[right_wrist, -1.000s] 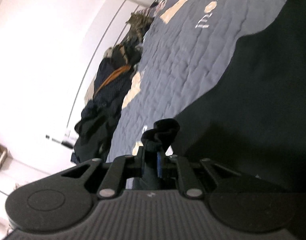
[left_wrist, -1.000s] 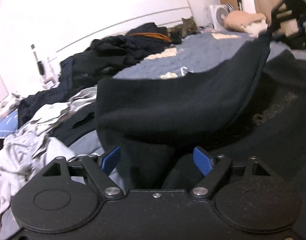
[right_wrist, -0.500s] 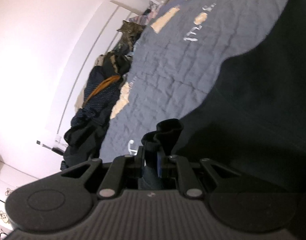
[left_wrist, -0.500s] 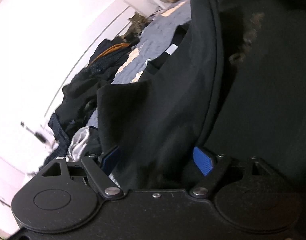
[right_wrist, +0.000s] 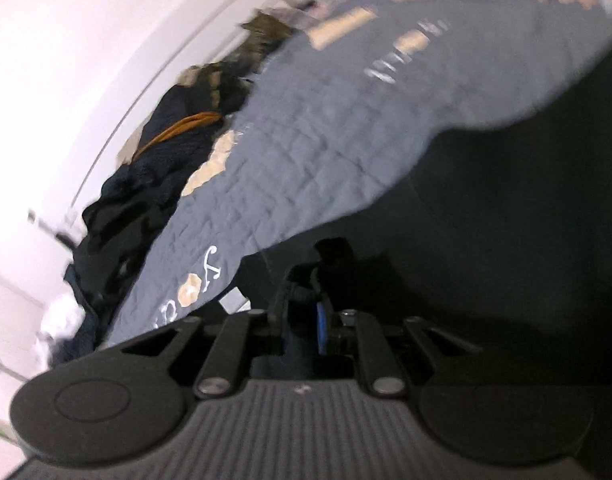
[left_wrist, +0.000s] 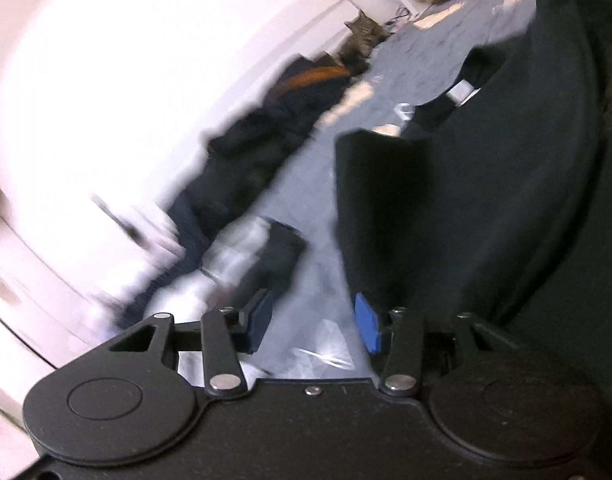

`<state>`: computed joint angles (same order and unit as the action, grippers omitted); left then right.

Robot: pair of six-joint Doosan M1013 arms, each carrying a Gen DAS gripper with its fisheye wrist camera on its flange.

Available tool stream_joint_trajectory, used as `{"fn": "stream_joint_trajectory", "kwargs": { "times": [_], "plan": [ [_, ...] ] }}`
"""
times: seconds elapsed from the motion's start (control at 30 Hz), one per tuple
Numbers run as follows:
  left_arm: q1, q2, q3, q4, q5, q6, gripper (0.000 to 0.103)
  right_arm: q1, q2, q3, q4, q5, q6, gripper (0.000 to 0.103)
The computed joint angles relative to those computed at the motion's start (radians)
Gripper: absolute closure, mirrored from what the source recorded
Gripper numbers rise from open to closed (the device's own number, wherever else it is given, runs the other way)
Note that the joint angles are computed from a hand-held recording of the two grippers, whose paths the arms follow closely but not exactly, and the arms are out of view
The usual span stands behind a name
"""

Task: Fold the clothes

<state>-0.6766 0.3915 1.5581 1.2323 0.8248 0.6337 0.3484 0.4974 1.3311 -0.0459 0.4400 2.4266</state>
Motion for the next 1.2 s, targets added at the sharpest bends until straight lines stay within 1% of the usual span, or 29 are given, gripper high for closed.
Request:
{"fn": "stream_joint_trajectory", "kwargs": {
  "times": [0.03, 0.1, 0.13, 0.2, 0.23, 0.3, 0.33, 0.37, 0.43, 0.5, 0.53, 0.6, 0.67, 0.73, 0.8, 0.87, 0.93, 1.0, 1.03, 1.07, 1.1, 1.13, 1.2],
  "plan": [
    [0.007, -0.011, 0.003, -0.025, -0.021, -0.024, 0.053, 0.005, 0.009, -0.013, -0.045, 0.032, 0.001, 0.088],
    [0.029, -0.026, 0.003, -0.063, -0.08, -0.076, 0.052, 0.012, 0.034, -0.045, -0.085, 0.126, -0.013, 0.088],
    [0.041, -0.033, 0.003, -0.083, -0.111, -0.1, 0.052, 0.012, 0.044, -0.056, -0.093, 0.161, -0.017, 0.088],
    [0.074, -0.048, 0.0, -0.148, -0.18, -0.167, 0.052, 0.007, 0.048, -0.054, -0.073, 0.178, -0.007, 0.088],
    [0.094, -0.05, -0.007, -0.184, -0.214, -0.185, 0.052, 0.004, 0.045, -0.048, -0.062, 0.167, -0.001, 0.088],
    [0.137, -0.038, -0.039, -0.273, -0.275, -0.169, 0.051, 0.005, 0.041, -0.045, -0.059, 0.148, -0.003, 0.088],
    [0.158, -0.028, -0.061, -0.338, -0.305, -0.138, 0.051, 0.006, 0.04, -0.044, -0.06, 0.142, -0.006, 0.088],
    [0.178, -0.019, -0.079, -0.405, -0.335, -0.102, 0.052, 0.007, 0.041, -0.046, -0.061, 0.141, -0.011, 0.088],
    [0.209, 0.008, -0.121, -0.564, -0.377, 0.011, 0.052, 0.008, 0.044, -0.054, -0.047, 0.15, -0.024, 0.088],
    [0.229, 0.037, -0.167, -0.747, -0.382, 0.205, 0.051, 0.008, 0.046, -0.06, -0.032, 0.157, -0.035, 0.088],
    [0.232, 0.051, -0.189, -0.807, -0.366, 0.291, 0.051, 0.007, 0.046, -0.061, -0.025, 0.158, -0.04, 0.088],
    [0.229, 0.082, -0.232, -0.895, -0.311, 0.455, 0.05, 0.005, 0.046, -0.062, -0.011, 0.158, -0.05, 0.088],
    [0.218, 0.108, -0.261, -0.938, -0.259, 0.57, 0.047, 0.003, 0.046, -0.062, 0.006, 0.153, -0.063, 0.088],
    [0.21, 0.127, -0.275, -0.95, -0.227, 0.625, 0.047, 0.001, 0.045, -0.059, 0.021, 0.146, -0.073, 0.088],
    [0.203, 0.142, -0.281, -0.927, -0.212, 0.631, 0.047, 0.001, 0.046, -0.061, 0.028, 0.147, -0.077, 0.088],
    [0.194, 0.152, -0.282, -0.852, -0.211, 0.585, 0.047, 0.001, 0.047, -0.063, 0.027, 0.15, -0.075, 0.088],
    [0.191, 0.156, -0.283, -0.816, -0.214, 0.548, 0.05, 0.001, 0.046, -0.063, 0.034, 0.149, -0.08, 0.087],
    [0.192, 0.161, -0.291, -0.801, -0.199, 0.523, 0.067, -0.001, 0.045, -0.061, 0.041, 0.147, -0.082, 0.087],
    [0.194, 0.165, -0.298, -0.801, -0.185, 0.52, 0.072, -0.002, 0.045, -0.06, 0.046, 0.147, -0.084, 0.087],
    [0.197, 0.167, -0.301, -0.805, -0.179, 0.514, 0.084, -0.003, 0.045, -0.06, 0.048, 0.147, -0.085, 0.087],
    [0.205, 0.166, -0.3, -0.826, -0.182, 0.507, 0.09, -0.003, 0.045, -0.06, 0.049, 0.149, -0.083, 0.087],
    [0.213, 0.162, -0.298, -0.858, -0.192, 0.507, 0.091, -0.003, 0.045, -0.06, 0.05, 0.149, -0.082, 0.087],
    [0.228, 0.149, -0.281, -0.867, -0.233, 0.449, 0.095, -0.003, 0.044, -0.058, 0.054, 0.145, -0.082, 0.087]
  ]
}}
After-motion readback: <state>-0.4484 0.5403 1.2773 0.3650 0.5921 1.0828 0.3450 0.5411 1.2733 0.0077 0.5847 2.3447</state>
